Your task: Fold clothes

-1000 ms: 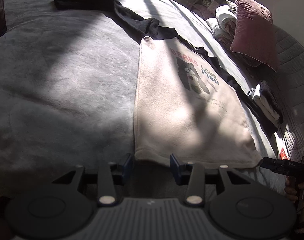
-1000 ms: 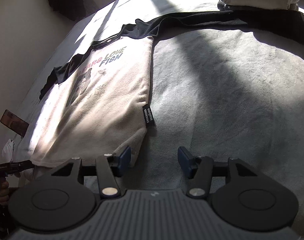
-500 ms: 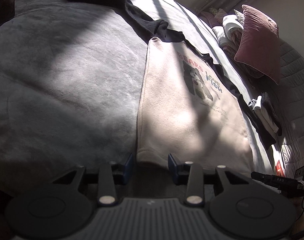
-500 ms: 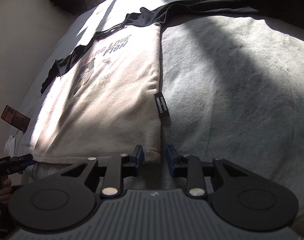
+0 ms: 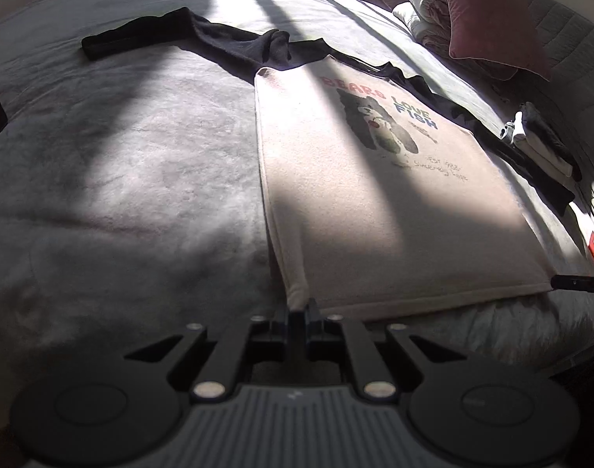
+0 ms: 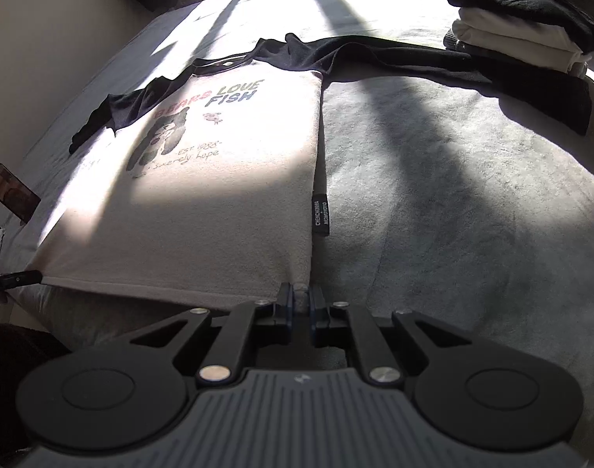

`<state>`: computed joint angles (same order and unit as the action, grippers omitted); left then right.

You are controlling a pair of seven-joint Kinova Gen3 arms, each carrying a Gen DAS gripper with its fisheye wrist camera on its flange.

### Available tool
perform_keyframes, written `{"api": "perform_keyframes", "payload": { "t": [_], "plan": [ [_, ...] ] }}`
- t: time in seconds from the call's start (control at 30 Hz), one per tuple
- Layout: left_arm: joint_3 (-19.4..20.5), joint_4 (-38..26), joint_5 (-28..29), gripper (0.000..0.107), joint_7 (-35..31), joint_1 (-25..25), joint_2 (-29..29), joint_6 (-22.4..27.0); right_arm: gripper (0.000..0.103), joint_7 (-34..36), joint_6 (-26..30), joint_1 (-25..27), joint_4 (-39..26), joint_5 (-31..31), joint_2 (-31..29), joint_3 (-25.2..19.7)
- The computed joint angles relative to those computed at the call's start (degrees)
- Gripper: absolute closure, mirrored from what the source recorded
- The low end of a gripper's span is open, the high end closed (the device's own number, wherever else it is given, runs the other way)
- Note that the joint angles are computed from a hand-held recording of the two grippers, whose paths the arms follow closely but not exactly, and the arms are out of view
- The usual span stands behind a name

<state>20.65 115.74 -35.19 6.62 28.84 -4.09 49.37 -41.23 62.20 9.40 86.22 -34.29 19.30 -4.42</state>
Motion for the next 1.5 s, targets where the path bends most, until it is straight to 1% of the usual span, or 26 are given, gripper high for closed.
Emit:
{"api": "perform_keyframes", "payload": {
  "t": [0.07,0.1,0.17,0.2,0.23,0.27,0.3,0.33,0.37,0.43,0.53,0.6,0.63,0.7,0.77,0.87,1.0,1.07,1.17,1.23,1.27,1.3,1.33,1.37,1.43,1.5],
  "plan": [
    [0.9,0.7,-2.0,0.100,2.2,0.3,1.6,0.0,0.094,-0.6,-3.3,-1.8,2.2,2.3,0.3,0.2],
    [0.4,0.7,-2.3,0.100,2.4,1.1,1.4,0.2,0.094,0.0,-4.4,-1.6,3.1,2.0,0.1,-0.1],
    [0.1,0.8,-2.2,0.097,1.9,1.5,0.5,0.4,0.093,1.1,-4.7,-1.0,3.5,1.4,-0.6,-0.4],
    [0.0,0.6,-2.1,0.093,1.3,1.5,0.1,0.8,0.093,1.6,-4.7,-0.7,3.6,1.1,-0.8,-0.5],
    [-0.7,0.4,-2.0,0.074,0.9,2.1,-0.2,1.2,0.090,2.0,-4.7,-0.5,3.6,0.8,-1.0,-0.5],
    [-0.9,0.3,-2.8,0.060,1.4,2.6,-0.4,1.6,0.082,2.2,-4.6,-0.4,3.5,0.6,-1.3,-0.4],
    [0.0,-0.3,-4.5,0.033,1.9,2.4,-0.4,2.8,0.079,2.3,-4.8,-0.4,3.5,0.2,-1.5,-0.4],
    [1.9,-0.7,-6.8,0.025,3.0,1.3,-0.2,4.1,0.069,2.7,-5.3,-0.3,3.6,-0.6,-1.8,-0.5],
    [3.3,-1.2,-9.2,0.025,4.1,0.9,0.0,5.4,0.054,3.0,-5.7,-0.2,3.7,-1.5,-2.2,-0.7],
    [2.8,-2.3,-13.4,0.023,4.8,2.3,1.1,7.3,0.044,4.1,-6.9,-0.2,4.1,-3.5,-2.9,-1.0],
    [0.8,-5.0,-16.9,0.021,2.6,2.8,4.1,8.0,0.044,5.6,-11.5,1.5,5.0,-4.5,-3.6,-5.7],
    [-1.5,-7.0,-19.1,0.021,1.4,3.9,6.5,8.2,0.041,7.8,-16.2,-1.5,6.5,-6.4,-4.3,-4.8],
    [-2.1,-7.4,-20.8,0.021,2.1,3.6,7.5,7.0,0.038,8.9,-18.5,-4.1,7.2,-7.4,-4.5,-3.2],
    [-4.5,-8.4,-24.2,0.019,3.7,4.1,9.7,4.3,0.036,11.1,-23.2,-8.5,8.7,-9.2,-4.5,-1.1],
    [-6.7,-9.1,-28.0,0.017,5.3,4.6,12.0,2.0,0.036,12.6,-27.9,-9.6,9.1,-9.8,-3.4,-3.3],
    [-10.1,-10.5,-33.0,0.017,7.1,5.0,15.8,-0.9,0.034,9.0,-32.1,-10.6,7.5,-6.7,-0.9,-7.2],
    [-14.8,-13.4,-36.2,0.017,6.5,3.8,20.1,-5.3,0.034,4.9,-36.2,-14.0,4.5,-2.5,2.8,-9.2],
    [-17.1,-14.0,-38.0,0.017,7.7,2.8,21.4,-8.7,0.034,3.1,-39.2,-15.8,2.3,-0.3,5.6,-10.2],
    [-20.4,-15.8,-40.2,0.020,8.8,0.5,24.4,-13.9,0.034,-0.8,-39.6,-17.7,-2.5,2.6,9.9,-10.5],
    [-22.5,-17.4,-41.1,0.032,9.0,-0.6,26.7,-16.3,0.034,-4.4,-39.7,-20.2,-6.6,5.2,13.0,-9.1],
    [-23.4,-18.1,-41.0,0.035,8.4,-1.1,27.7,-17.2,0.034,-6.0,-39.7,-21.3,-8.5,6.5,14.5,-8.3],
    [-24.0,-19.2,-40.1,0.042,6.9,-2.0,28.9,-18.3,0.034,-7.1,-39.8,-22.0,-10.5,7.6,16.0,-8.0],
    [-25.5,-20.2,-38.9,0.046,5.6,-2.0,29.7,-19.6,0.034,-7.5,-39.8,-22.0,-12.5,8.4,17.5,-8.4],
    [-26.7,-21.3,-37.4,0.046,3.9,-2.3,30.6,-20.8,0.034,-7.9,-39.8,-22.1,-14.5,9.2,19.0,-8.8],
    [-26.0,-24.0,-35.1,0.047,0.0,-4.7,32.2,-21.3,0.034,-9.0,-39.1,-22.3,-19.0,10.9,22.0,-9.4],
    [-22.0,-27.1,-33.6,0.047,-4.7,-8.4,33.9,-18.9,0.034,-10.6,-37.1,-23.0,-24.3,12.7,24.8,-9.3]
  ]
}}
